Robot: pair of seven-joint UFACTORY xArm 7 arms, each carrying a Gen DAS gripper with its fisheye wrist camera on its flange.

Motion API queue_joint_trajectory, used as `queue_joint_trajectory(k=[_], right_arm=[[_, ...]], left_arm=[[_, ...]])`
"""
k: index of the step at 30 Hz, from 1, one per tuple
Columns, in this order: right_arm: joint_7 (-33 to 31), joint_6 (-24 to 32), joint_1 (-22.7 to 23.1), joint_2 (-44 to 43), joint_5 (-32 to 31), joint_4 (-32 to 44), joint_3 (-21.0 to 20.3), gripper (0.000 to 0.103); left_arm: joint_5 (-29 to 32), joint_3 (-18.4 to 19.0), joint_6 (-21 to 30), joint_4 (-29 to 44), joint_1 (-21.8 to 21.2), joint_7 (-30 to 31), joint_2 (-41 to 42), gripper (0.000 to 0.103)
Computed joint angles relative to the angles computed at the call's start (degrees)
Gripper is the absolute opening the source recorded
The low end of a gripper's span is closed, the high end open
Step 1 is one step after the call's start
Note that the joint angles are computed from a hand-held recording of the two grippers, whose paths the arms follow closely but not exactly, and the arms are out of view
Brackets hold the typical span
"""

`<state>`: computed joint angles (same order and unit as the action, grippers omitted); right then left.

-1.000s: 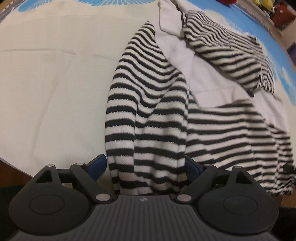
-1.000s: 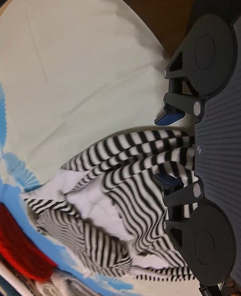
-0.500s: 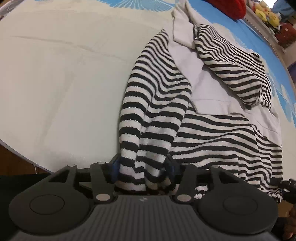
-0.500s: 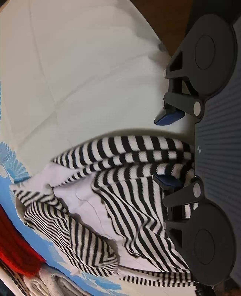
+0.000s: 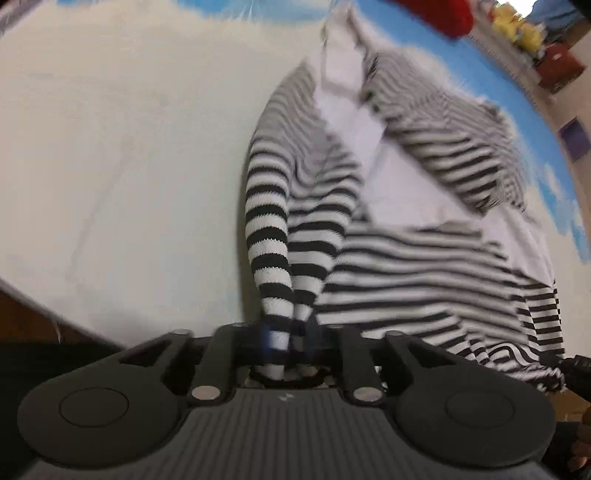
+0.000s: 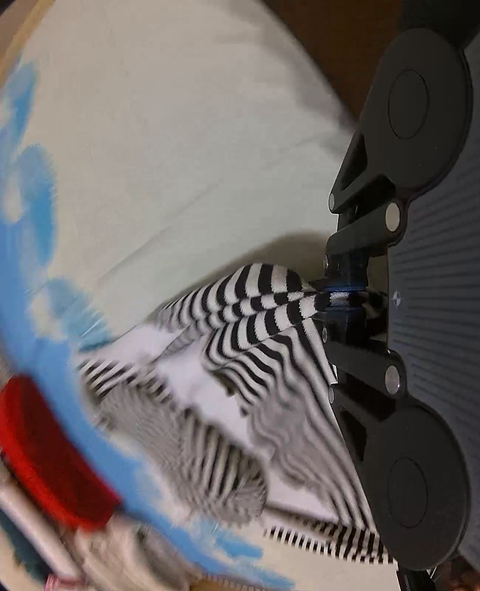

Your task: Fold small clothes

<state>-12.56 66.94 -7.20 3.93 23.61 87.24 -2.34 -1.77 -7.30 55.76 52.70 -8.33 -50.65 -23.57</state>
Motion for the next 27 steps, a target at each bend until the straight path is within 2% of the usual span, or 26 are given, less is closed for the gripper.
queue_joint_trajectory(k=[2,4,7,11,14,16,19,24,26,27], right_arm=[[0.6,2.8,0.7,1.6,-3.4,0.9,0.5,0.01],[1.0,2.2,1.6,1.8,-6.1,0.3,1.0,0.025],[1.6,2.1,2.3,1.9,-8.1,0.3,1.3,0.04],[1.6,2.1,2.6,2.0,-8.7,0.1,1.4,0.04],[0.9,1.7,2.7,2.0,-8.9,0.0,1.3,0.039],[0.2,1.7,2.4,2.0,-7.6,-0.1,1.2,0.023],[-0.3,1.7,2.1,1.7,-5.8,-0.5,1.2,0.015],[-0.7,1.5,1.7,1.2,-4.4,-0.9,0.9,0.012],[-0.8,1.8,1.5,1.3,-4.0,-0.8,0.8,0.015],[-0.7,1.8,1.5,1.3,-4.3,-0.9,0.8,0.02]], left_arm=[[-0.8,0.5,0.1,0.0,0.1,-0.1,0.3,0.036],[-0.6,0.5,0.1,0.2,0.2,-0.2,0.2,0.047],[-0.2,0.1,1.0,0.9,0.1,-0.4,1.0,0.049],[0.7,-0.3,0.9,0.8,-0.2,-0.1,1.2,0.049],[2.1,-0.8,1.4,0.8,-0.3,0.2,1.1,0.043],[2.5,-1.0,0.9,0.9,-0.6,0.7,1.4,0.025],[3.6,-1.4,0.2,0.8,-0.8,1.0,1.3,0.015],[4.4,-1.6,0.7,1.4,-0.9,0.8,1.9,0.017],[4.1,-1.4,0.9,1.4,-0.8,-0.1,2.0,0.025],[4.0,-1.4,0.9,1.2,-0.7,-0.6,1.9,0.027]])
